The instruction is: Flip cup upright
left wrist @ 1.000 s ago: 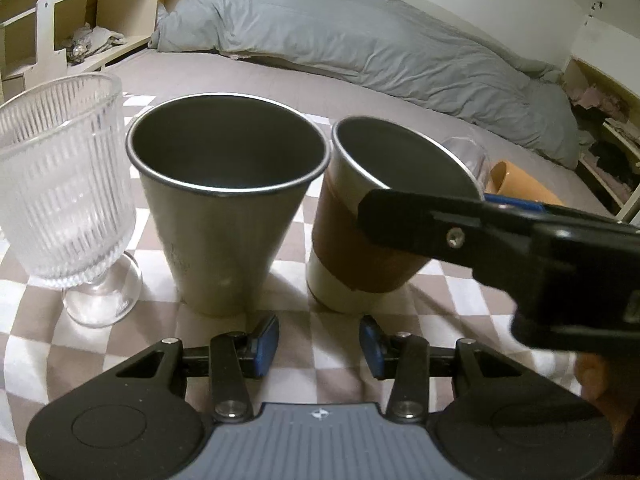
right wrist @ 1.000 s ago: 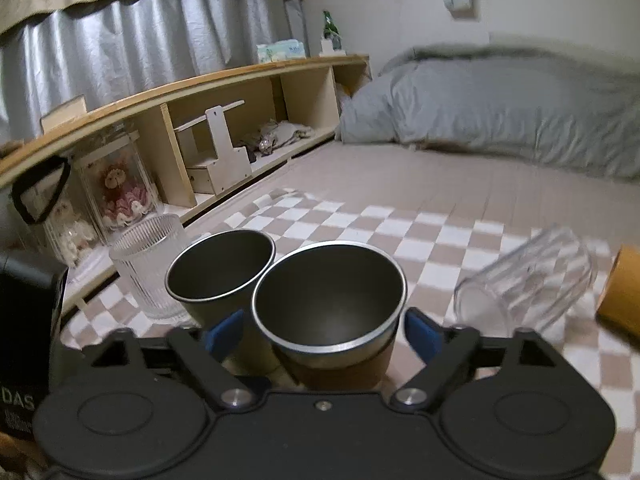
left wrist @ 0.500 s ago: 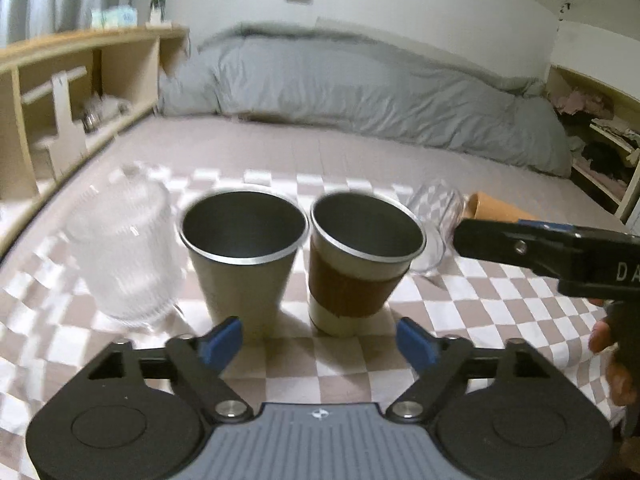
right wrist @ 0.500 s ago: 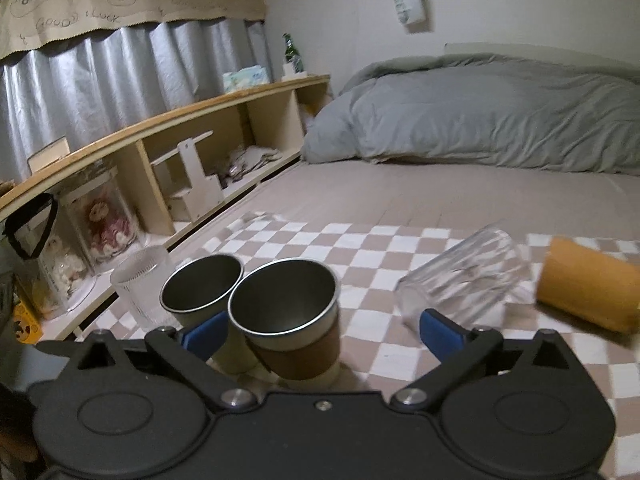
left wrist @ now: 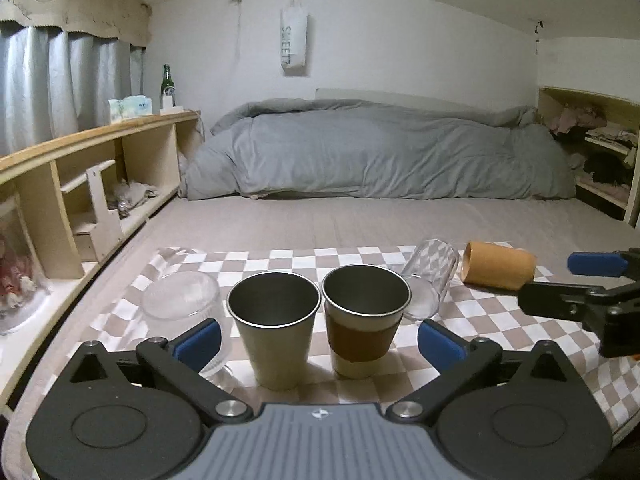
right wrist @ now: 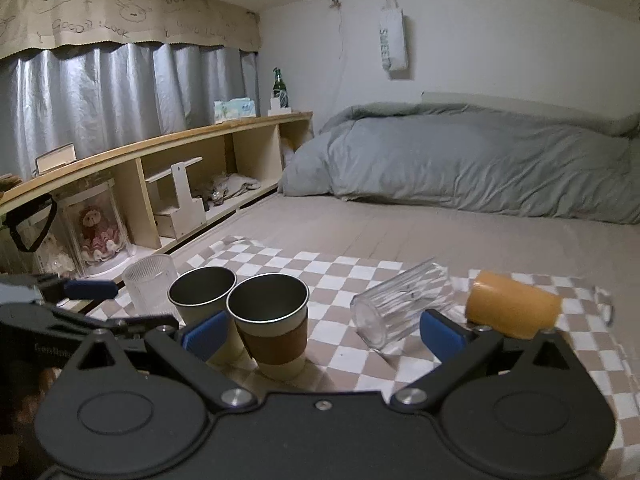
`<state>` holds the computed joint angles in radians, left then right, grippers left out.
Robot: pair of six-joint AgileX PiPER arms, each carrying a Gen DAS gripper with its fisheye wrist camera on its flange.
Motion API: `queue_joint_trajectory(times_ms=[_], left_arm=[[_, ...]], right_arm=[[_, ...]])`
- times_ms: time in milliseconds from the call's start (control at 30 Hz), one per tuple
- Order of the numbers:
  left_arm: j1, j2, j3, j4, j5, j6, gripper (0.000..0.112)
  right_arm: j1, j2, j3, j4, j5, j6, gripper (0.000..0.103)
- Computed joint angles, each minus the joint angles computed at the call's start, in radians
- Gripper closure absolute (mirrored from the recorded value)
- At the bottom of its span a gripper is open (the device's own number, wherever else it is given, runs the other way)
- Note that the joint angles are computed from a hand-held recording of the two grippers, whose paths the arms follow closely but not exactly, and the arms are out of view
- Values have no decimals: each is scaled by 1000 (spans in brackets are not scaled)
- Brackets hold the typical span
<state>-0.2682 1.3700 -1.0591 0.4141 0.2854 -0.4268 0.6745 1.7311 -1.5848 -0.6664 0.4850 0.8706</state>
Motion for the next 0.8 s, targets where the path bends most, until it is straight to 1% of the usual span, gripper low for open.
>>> queue_joint_trajectory(times_ms=[133, 267, 567, 700, 800], left_arm=[[-14, -68, 59, 54, -8, -64, 9], [-48, -126, 123, 237, -15, -246, 9], [-89, -176, 183, 436, -2, -457, 9], [-87, -191, 207, 396, -11, -433, 9], [-96, -199, 220, 415, -8, -462, 9]], right_arm=[[38, -53, 72, -121, 21, 107, 0], [73, -96, 136, -227, 42, 212, 0], [127, -176, 268, -398, 87, 435, 0], [149, -185, 294, -444, 123, 486, 0], [156, -189, 302, -445, 130, 481, 0]])
